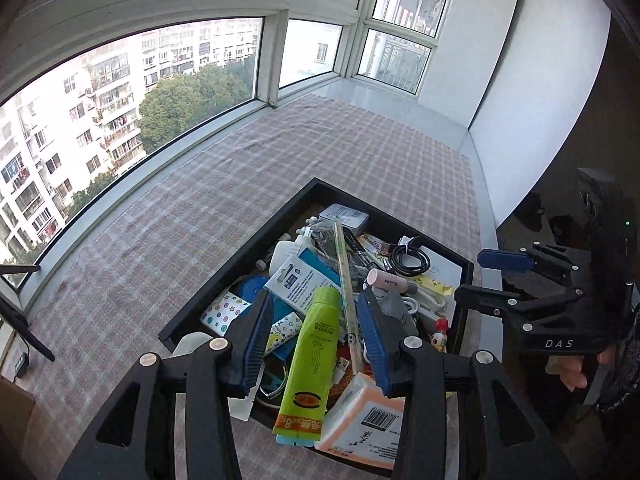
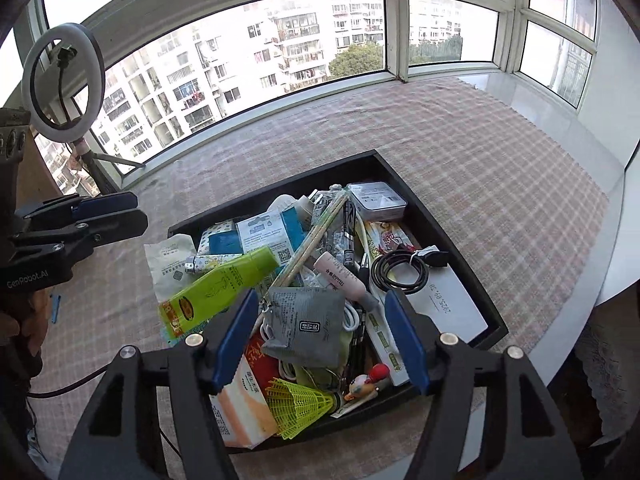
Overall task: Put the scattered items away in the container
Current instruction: 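Carry the lotion bottle and grey sachet over the tray and open both grippers, then move both grippers back toward the remaining items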
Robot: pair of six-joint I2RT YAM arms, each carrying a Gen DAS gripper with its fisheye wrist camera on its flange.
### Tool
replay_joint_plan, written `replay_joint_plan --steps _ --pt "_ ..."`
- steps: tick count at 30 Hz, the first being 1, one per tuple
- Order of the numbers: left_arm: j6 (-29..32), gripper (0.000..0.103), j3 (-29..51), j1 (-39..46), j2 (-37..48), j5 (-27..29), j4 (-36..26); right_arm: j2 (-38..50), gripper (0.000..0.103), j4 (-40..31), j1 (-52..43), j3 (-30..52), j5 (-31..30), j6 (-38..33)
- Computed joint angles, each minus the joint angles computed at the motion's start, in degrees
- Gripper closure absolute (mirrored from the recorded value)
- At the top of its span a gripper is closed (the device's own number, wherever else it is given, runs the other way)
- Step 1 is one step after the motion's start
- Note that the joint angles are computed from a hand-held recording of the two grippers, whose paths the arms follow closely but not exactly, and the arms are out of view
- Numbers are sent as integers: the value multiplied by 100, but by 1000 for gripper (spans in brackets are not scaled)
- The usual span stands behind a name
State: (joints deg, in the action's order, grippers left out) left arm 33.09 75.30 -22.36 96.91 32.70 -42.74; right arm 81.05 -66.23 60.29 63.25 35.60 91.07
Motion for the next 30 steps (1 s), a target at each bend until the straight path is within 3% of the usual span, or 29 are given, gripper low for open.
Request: replay_joint_plan --steps 7,16,23,30 --pt "224 63 -39 601 83 -27 -52 81 38 403 -106 8 -122 -443" --pt "548 63 -423 1615 -213 -240 156 1001 38 1213 -326 784 -394 -1683" --pt "810 61 -431 2629 -196 -290 315 2039 38 1710 -547 1911 -714 -2903" --pt "1002 56 -1 3794 353 -121 259 3462 38 1856 -660 3688 -1173 -4082"
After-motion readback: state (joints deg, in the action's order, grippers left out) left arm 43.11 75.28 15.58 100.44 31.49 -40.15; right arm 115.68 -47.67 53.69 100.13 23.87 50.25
